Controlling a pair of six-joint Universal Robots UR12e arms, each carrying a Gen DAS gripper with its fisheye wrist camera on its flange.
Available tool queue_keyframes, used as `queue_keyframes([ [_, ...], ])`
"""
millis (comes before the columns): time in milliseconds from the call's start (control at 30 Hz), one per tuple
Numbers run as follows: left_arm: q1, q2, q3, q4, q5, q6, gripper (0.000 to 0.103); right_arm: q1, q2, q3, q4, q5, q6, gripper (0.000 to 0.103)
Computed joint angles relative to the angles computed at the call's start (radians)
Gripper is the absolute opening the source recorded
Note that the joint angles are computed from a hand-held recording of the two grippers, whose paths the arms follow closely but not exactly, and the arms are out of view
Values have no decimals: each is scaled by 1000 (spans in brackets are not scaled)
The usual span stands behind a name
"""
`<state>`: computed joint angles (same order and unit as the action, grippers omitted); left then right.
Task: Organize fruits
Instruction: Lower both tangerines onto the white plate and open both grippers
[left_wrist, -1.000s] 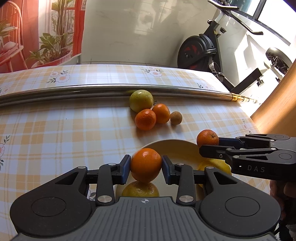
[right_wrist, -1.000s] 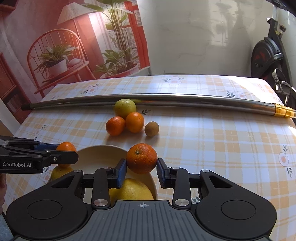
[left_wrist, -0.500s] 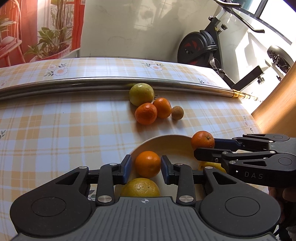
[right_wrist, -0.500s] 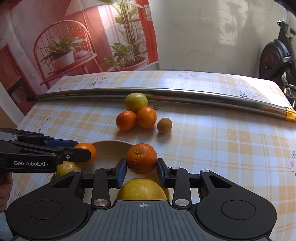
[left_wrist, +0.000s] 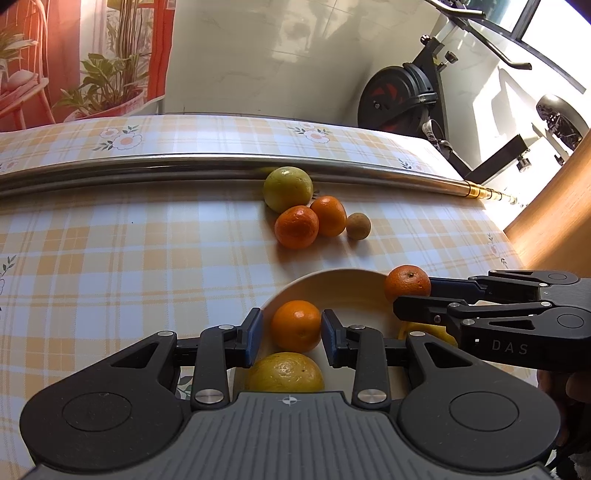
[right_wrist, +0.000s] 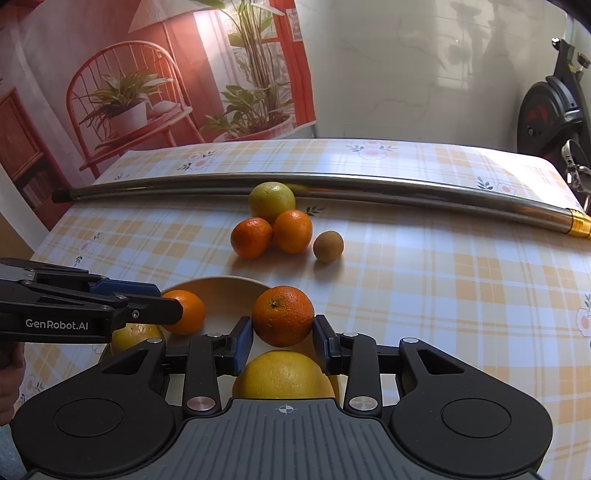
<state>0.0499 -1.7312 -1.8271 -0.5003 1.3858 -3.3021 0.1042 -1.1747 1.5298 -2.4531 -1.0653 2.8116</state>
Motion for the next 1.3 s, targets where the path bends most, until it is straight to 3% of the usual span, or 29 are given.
queue_keyframes([
  [700,1,5,-10,13,4,-1,37,-6,-3,5,3,3,13,34],
  [1300,1,6,-14,24,13,-12,39,-2,1,-4,28,-26,24,48],
])
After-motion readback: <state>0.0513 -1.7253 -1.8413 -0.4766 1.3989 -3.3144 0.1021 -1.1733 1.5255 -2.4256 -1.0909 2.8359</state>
